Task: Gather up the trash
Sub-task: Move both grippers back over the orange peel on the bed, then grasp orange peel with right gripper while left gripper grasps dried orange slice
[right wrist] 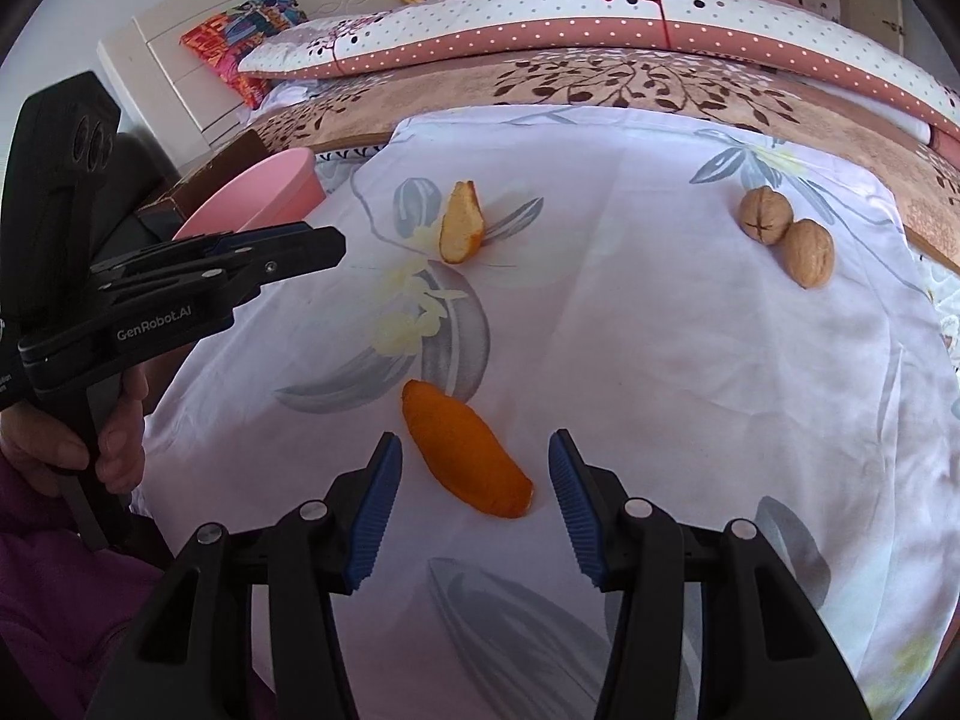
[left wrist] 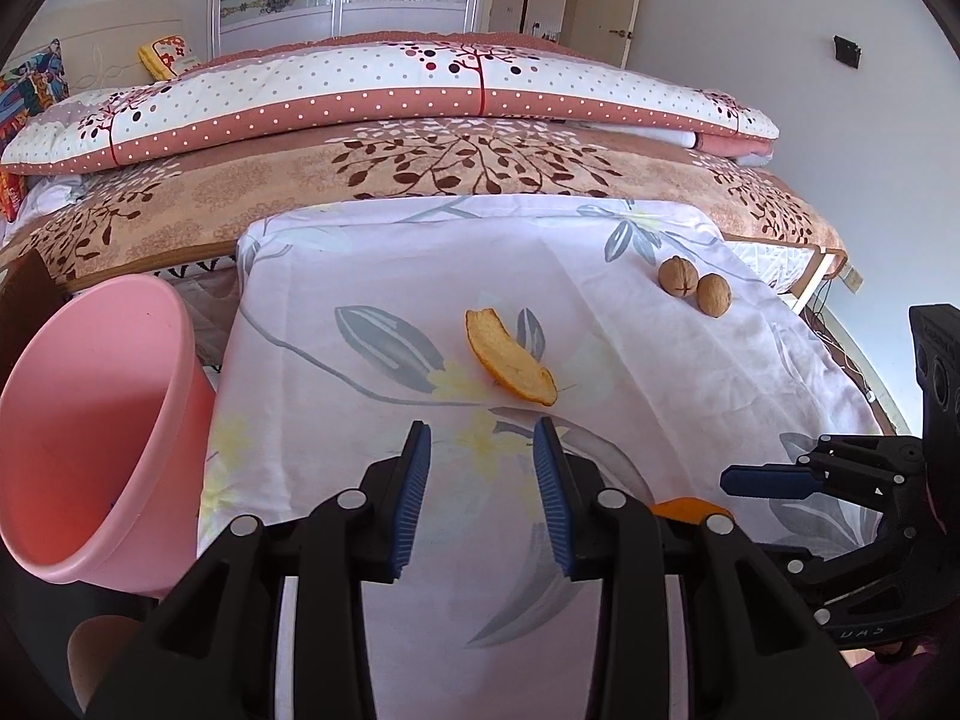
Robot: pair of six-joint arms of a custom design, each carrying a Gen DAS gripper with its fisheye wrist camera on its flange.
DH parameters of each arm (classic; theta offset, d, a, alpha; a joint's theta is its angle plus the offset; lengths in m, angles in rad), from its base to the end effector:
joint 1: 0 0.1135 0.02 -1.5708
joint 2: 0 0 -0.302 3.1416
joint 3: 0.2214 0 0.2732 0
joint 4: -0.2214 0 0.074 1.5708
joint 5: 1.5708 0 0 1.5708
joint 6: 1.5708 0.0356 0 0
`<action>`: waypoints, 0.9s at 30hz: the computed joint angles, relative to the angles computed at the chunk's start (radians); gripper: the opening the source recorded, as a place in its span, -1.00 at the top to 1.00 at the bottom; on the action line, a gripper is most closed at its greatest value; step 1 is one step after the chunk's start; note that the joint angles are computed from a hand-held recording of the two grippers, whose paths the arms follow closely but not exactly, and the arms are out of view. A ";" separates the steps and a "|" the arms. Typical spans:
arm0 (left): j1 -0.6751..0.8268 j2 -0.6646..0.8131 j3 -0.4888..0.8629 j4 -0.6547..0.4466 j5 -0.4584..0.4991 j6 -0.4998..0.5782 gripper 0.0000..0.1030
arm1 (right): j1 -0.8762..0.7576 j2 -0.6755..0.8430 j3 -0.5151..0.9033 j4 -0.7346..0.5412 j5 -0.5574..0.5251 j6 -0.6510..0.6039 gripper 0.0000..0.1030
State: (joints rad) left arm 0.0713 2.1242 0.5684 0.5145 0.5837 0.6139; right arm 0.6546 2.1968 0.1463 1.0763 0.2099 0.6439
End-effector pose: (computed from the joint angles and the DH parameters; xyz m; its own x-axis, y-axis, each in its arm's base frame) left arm 0.2957 0.0014 0.0153 -0.5780 0.4406 -0.6869 0.6743 0.7320 -0.0978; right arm 0.1539 0.1088 0.0041 -0.8266 0.1058 -0.5528 -0.0080 0.9799 0.1994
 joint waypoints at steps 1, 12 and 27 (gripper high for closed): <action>-0.004 0.000 0.000 0.000 -0.003 -0.002 0.31 | 0.004 -0.013 0.012 -0.034 0.008 -0.019 0.06; -0.078 0.001 0.026 -0.024 -0.059 -0.064 0.31 | -0.012 -0.001 0.078 -0.118 0.014 -0.090 0.34; -0.227 0.091 0.170 -0.092 -0.207 -0.200 0.31 | -0.181 0.108 -0.057 0.235 0.051 0.004 0.74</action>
State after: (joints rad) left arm -0.1558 2.2151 0.7388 0.4221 0.3771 0.4138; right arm 0.4739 2.3052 0.0897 1.3109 0.2614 0.6481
